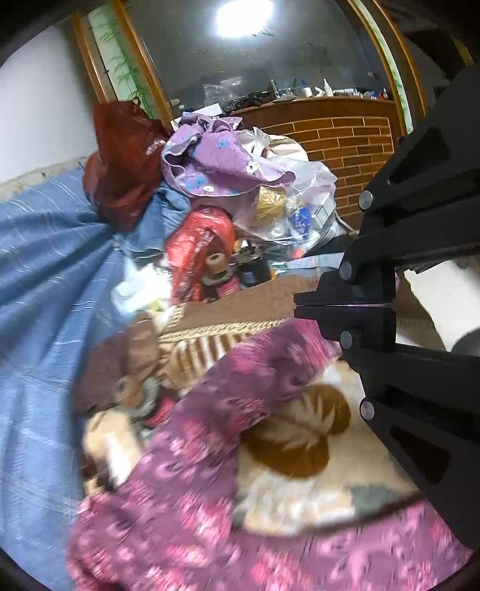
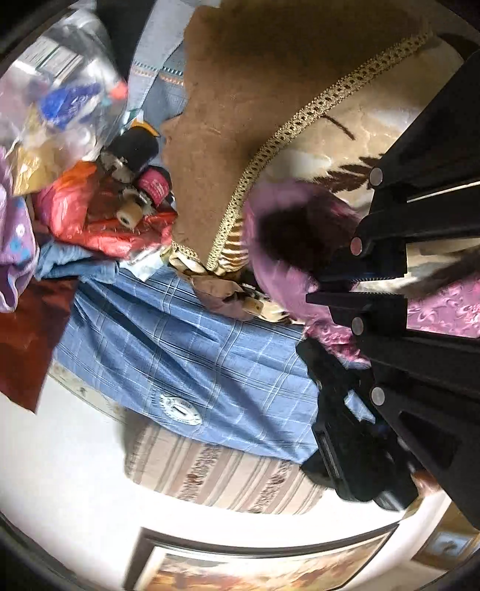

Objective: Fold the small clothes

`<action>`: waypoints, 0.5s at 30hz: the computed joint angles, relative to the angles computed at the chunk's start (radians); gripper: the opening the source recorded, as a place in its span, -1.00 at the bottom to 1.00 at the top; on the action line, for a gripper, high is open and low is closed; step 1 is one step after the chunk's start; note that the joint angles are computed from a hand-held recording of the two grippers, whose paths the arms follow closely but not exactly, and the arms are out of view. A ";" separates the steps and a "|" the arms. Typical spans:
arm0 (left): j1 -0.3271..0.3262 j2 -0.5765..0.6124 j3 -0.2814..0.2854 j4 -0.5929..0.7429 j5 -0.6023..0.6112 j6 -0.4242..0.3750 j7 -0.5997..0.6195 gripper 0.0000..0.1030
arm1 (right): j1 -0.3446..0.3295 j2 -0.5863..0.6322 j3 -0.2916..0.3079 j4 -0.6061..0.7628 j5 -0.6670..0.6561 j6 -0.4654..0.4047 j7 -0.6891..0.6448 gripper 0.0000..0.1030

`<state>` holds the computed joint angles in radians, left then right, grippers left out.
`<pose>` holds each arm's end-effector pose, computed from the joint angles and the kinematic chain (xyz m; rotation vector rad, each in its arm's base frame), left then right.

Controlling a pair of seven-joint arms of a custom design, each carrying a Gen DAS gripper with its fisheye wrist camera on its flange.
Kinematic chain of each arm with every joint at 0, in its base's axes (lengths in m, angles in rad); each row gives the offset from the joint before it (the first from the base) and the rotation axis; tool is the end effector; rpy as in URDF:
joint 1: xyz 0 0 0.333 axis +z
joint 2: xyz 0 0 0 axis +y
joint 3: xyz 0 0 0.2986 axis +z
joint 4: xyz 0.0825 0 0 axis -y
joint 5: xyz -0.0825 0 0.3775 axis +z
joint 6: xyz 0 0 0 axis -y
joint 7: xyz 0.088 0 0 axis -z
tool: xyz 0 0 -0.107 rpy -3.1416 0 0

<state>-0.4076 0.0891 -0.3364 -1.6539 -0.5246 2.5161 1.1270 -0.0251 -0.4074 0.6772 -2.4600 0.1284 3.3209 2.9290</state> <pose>0.4735 -0.4171 0.6263 1.8383 -1.8055 1.1492 0.3680 0.3076 0.5471 -0.8008 1.7666 0.0809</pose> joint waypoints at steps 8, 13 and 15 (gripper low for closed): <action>0.017 -0.249 0.072 -0.335 -0.335 0.043 0.104 0.49 | 0.045 0.122 0.042 0.152 0.004 -0.012 -0.098 -0.92; -0.024 -0.240 0.115 -0.407 -0.596 0.021 0.192 0.49 | 0.056 0.132 0.078 0.180 -0.050 -0.086 -0.025 -0.92; -0.031 -0.221 0.108 -0.415 -0.687 0.023 0.243 0.46 | 0.057 0.115 0.102 0.163 -0.065 -0.109 0.019 -0.92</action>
